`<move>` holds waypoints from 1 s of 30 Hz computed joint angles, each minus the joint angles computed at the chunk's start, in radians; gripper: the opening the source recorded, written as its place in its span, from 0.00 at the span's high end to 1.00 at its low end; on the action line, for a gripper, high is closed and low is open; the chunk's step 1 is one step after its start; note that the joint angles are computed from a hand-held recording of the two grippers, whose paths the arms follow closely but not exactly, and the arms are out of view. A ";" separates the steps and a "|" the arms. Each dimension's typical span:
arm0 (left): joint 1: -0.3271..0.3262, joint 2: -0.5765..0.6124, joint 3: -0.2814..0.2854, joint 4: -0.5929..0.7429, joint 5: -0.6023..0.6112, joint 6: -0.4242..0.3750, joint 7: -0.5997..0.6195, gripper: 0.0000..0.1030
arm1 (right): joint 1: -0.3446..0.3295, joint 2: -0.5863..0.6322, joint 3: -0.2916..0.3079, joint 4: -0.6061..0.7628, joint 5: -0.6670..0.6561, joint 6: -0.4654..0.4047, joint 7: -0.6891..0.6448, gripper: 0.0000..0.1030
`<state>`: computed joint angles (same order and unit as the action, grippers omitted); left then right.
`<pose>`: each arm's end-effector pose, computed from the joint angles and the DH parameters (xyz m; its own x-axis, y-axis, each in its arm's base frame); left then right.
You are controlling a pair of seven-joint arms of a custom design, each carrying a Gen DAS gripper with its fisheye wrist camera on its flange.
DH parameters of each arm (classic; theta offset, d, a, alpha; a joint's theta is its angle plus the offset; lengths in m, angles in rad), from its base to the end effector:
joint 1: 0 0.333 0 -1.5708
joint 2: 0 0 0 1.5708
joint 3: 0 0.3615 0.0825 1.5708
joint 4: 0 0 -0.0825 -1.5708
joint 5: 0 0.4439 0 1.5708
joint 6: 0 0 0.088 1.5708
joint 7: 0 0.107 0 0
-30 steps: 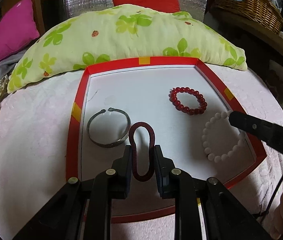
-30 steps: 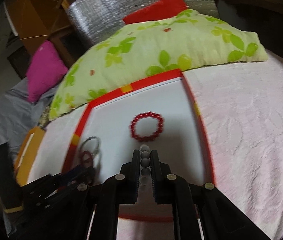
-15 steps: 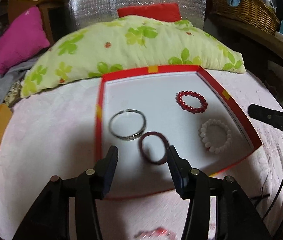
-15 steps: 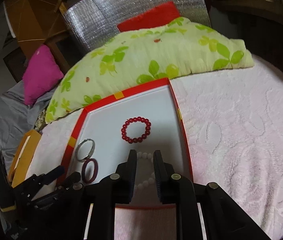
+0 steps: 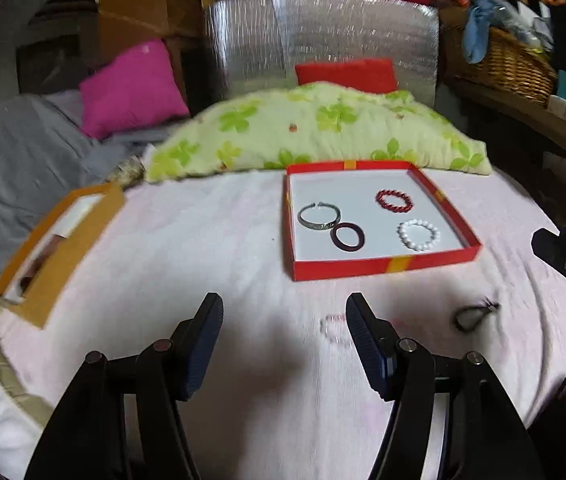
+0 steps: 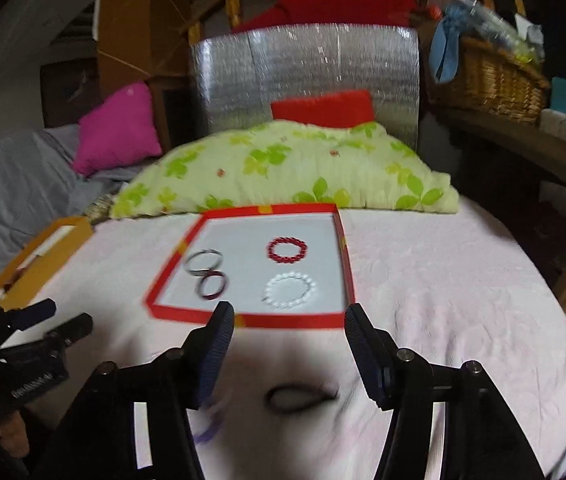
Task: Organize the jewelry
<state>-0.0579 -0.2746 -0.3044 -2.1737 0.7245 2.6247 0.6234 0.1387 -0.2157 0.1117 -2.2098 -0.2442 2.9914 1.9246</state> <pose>0.5188 -0.2304 0.6021 0.0889 -0.9933 -0.0740 -0.6148 0.0037 -0.7887 0.5554 0.1651 0.6094 0.1560 -0.9864 -0.0512 -0.5394 -0.0417 -0.8410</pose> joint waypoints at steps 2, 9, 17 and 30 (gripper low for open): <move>0.008 -0.078 -0.024 -0.044 0.043 -0.016 -0.048 0.31 | -0.038 -0.083 0.046 -0.062 -0.050 0.013 0.071 0.40; 0.051 -0.365 -0.096 -0.198 0.079 -0.013 -0.132 0.23 | -0.141 -0.397 0.158 -0.253 -0.064 0.047 0.188 0.40; 0.044 -0.444 -0.115 -0.236 -0.060 -0.084 -0.046 0.20 | -0.056 -0.529 0.117 -0.312 0.012 -0.074 0.124 0.40; 0.086 -0.488 -0.147 -0.256 -0.089 -0.055 -0.025 0.20 | -0.061 -0.544 0.132 -0.329 0.033 -0.088 0.120 0.40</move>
<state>0.0284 -0.7624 -0.4511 -2.4300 0.6359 2.5701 0.5982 0.0777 -0.7599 0.2437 -2.5384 -0.2114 2.9030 2.0447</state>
